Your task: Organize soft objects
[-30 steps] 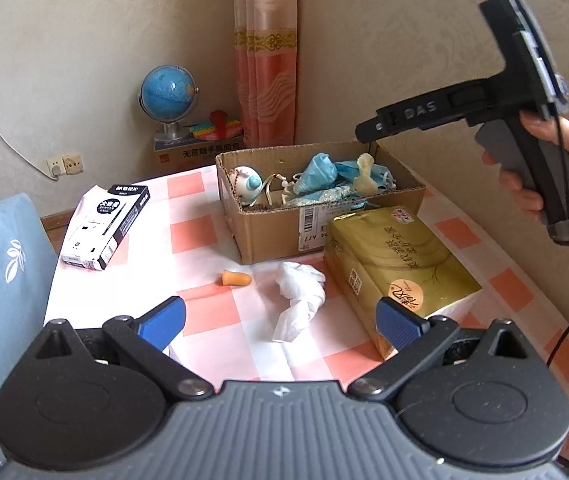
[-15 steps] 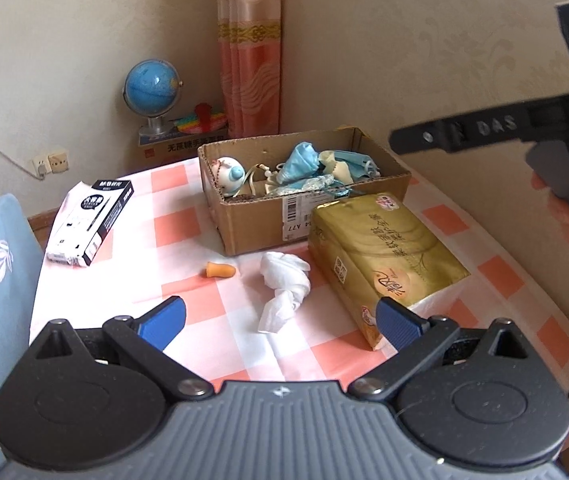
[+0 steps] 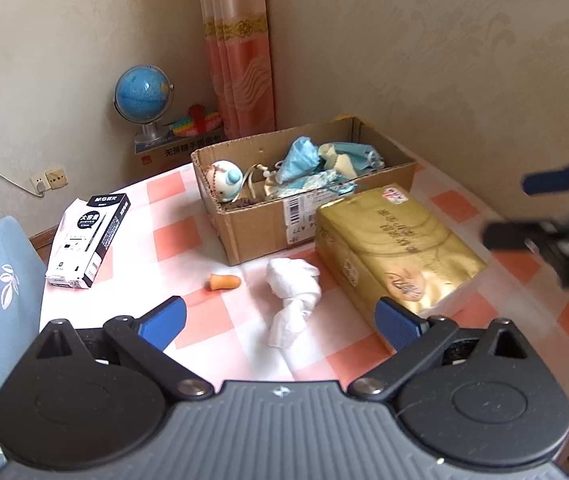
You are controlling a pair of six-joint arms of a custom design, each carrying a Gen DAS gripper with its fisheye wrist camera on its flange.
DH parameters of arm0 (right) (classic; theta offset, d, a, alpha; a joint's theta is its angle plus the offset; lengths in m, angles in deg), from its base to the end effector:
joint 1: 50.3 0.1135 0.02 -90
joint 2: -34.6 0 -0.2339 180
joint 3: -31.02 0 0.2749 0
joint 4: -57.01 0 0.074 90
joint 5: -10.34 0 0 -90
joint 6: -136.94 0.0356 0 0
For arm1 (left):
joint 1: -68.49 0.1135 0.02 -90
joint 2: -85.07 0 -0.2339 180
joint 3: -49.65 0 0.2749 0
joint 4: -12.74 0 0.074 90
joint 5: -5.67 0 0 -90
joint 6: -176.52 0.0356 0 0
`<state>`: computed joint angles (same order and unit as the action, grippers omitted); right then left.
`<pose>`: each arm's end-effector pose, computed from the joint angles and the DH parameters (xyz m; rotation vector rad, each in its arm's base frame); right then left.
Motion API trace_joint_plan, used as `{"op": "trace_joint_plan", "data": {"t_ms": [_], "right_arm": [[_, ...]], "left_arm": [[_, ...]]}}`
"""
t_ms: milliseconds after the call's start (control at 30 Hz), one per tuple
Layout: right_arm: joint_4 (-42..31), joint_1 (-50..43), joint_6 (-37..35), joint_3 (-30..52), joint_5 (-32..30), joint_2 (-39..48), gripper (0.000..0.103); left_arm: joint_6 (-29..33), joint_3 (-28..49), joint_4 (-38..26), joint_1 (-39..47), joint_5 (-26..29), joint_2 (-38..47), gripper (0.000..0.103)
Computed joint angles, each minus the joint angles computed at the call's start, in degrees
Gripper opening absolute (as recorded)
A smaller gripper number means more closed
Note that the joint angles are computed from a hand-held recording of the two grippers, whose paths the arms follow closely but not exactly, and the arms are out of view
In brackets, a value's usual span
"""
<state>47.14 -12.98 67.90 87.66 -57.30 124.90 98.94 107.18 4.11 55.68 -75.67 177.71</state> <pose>0.2687 0.1878 0.1214 -0.1314 2.2588 0.0821 0.3250 -0.0794 0.1135 0.5822 2.2563 -0.1797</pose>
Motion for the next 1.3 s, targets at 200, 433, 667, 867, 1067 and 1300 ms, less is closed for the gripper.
{"op": "trace_joint_plan", "data": {"t_ms": [200,433,667,867,1067,1300], "right_arm": [[1.42,1.0,2.41,-3.14,0.13,-1.34,0.103],[2.94,0.94,2.11,-4.81,-0.33,-2.21,0.103],[3.85,0.29,1.9,-5.57,-1.18,-2.68,0.103],[4.38,-0.33,1.79,-6.03,-1.59,-2.98,0.103],[4.4,-0.55,1.73,-6.07,-1.81,-3.17,0.103],[4.62,-0.81,2.23,-6.27,-1.85,-3.16,0.103]], "left_arm": [[2.77,9.66,-5.49,0.91,-2.58,6.44,0.09],[0.64,25.59,-14.9,3.17,-2.08,18.47,0.075],[-3.29,40.36,-26.14,4.39,1.02,29.32,0.05],[-3.54,45.56,-30.47,2.91,-0.97,33.5,0.05],[-4.35,49.79,-32.33,2.23,-2.62,37.25,0.045],[-4.56,52.16,-33.11,1.89,-3.66,39.69,0.04]]}}
